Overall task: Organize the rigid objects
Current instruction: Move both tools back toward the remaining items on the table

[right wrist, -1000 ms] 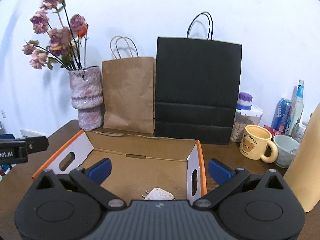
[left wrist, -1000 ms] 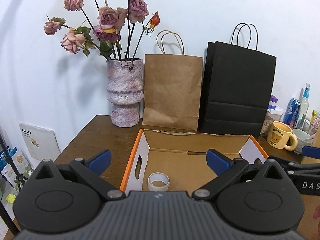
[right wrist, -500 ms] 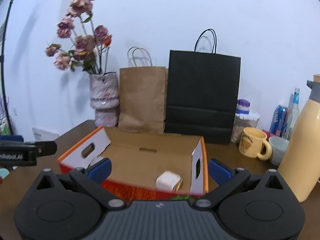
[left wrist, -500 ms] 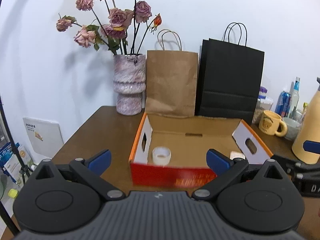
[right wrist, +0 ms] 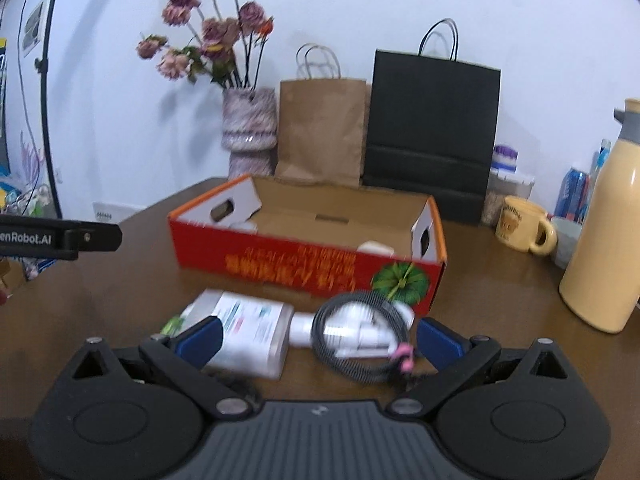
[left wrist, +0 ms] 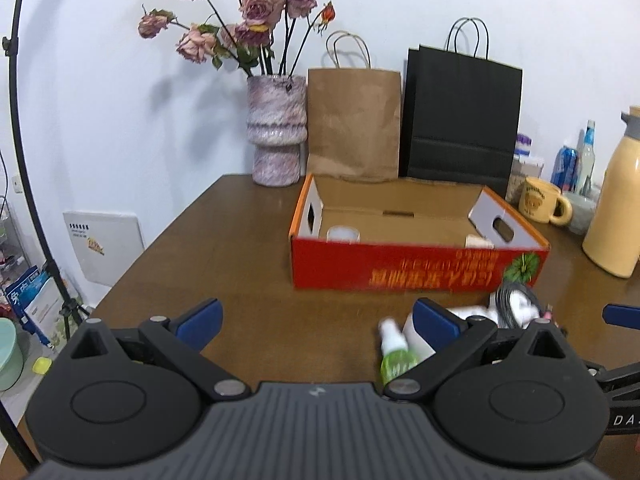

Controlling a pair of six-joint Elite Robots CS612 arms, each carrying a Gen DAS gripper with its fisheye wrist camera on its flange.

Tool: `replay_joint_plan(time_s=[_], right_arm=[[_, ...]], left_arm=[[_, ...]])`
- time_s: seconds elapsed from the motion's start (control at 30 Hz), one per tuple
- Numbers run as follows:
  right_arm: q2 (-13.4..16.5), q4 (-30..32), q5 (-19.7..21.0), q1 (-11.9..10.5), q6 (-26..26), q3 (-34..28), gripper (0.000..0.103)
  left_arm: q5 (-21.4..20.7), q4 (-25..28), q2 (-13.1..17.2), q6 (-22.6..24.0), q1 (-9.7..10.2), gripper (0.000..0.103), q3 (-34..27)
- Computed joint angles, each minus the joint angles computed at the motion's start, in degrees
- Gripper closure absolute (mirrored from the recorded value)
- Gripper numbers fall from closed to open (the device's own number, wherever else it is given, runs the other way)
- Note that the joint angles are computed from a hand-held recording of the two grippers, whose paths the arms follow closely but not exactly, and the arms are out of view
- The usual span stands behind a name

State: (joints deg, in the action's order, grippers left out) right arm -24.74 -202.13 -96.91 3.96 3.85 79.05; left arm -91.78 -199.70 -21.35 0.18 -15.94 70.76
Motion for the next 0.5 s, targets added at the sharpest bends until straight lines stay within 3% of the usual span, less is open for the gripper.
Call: replay_joint_plan(time_s=[0.5], right_arm=[[-0.1,1.0,5.7,1.3,-0.1,3.3,0.000]], left_arm=[[-1.6,-1.8,-0.6,1.3,1.05,0.000,6.0]])
